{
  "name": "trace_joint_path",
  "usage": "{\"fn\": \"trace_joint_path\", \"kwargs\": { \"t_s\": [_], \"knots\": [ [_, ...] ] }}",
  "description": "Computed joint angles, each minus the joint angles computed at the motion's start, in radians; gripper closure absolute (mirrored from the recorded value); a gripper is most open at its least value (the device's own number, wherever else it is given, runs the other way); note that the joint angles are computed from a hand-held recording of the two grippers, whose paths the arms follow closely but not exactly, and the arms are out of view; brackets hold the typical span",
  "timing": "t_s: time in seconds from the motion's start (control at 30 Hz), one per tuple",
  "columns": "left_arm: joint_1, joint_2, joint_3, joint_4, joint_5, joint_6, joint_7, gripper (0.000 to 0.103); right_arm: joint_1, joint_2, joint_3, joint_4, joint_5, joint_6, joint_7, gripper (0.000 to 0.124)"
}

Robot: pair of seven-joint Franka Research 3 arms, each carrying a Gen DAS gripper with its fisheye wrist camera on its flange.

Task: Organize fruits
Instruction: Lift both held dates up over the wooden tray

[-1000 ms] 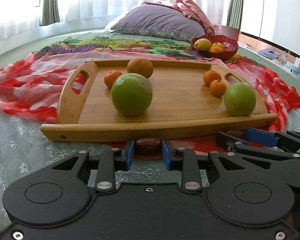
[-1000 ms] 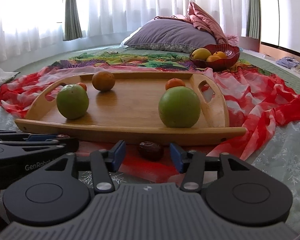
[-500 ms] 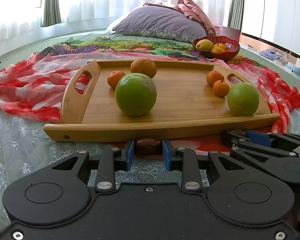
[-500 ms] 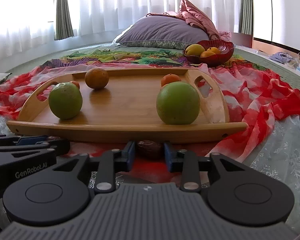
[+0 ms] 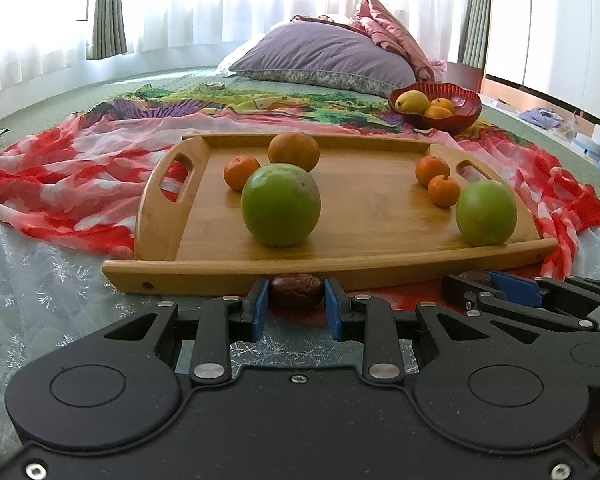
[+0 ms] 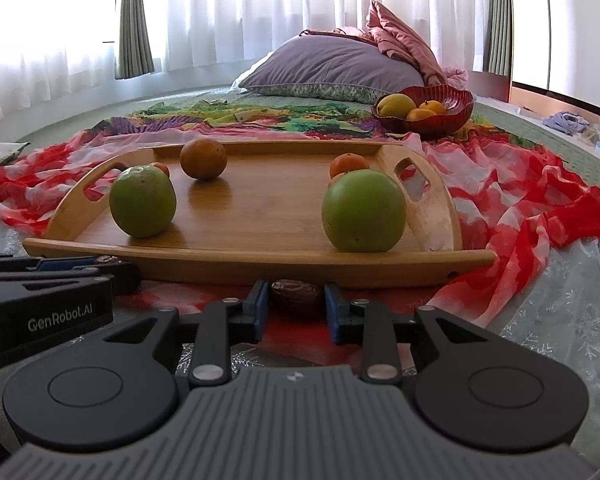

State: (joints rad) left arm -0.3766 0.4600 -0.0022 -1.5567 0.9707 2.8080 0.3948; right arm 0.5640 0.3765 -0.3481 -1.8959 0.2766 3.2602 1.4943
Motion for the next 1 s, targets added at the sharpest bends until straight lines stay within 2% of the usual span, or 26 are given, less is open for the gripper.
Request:
{"fn": "trace_joint_path", "kwargs": {
  "t_s": [0.5,1.0],
  "knots": [
    [0.001,-0.041,0.004,-0.024,0.077,0.016,-0.065,0.075,0.031,-0.025,-0.018,-0.023,0.062,0.038,-0.065,0.089],
    [0.014,-0.032,0.001,0.038,0.107,0.029,-0.061,0.075,-0.037,-0.034,0.058,0.014,0.114,0.061,-0.153,0.089]
  ]
}}
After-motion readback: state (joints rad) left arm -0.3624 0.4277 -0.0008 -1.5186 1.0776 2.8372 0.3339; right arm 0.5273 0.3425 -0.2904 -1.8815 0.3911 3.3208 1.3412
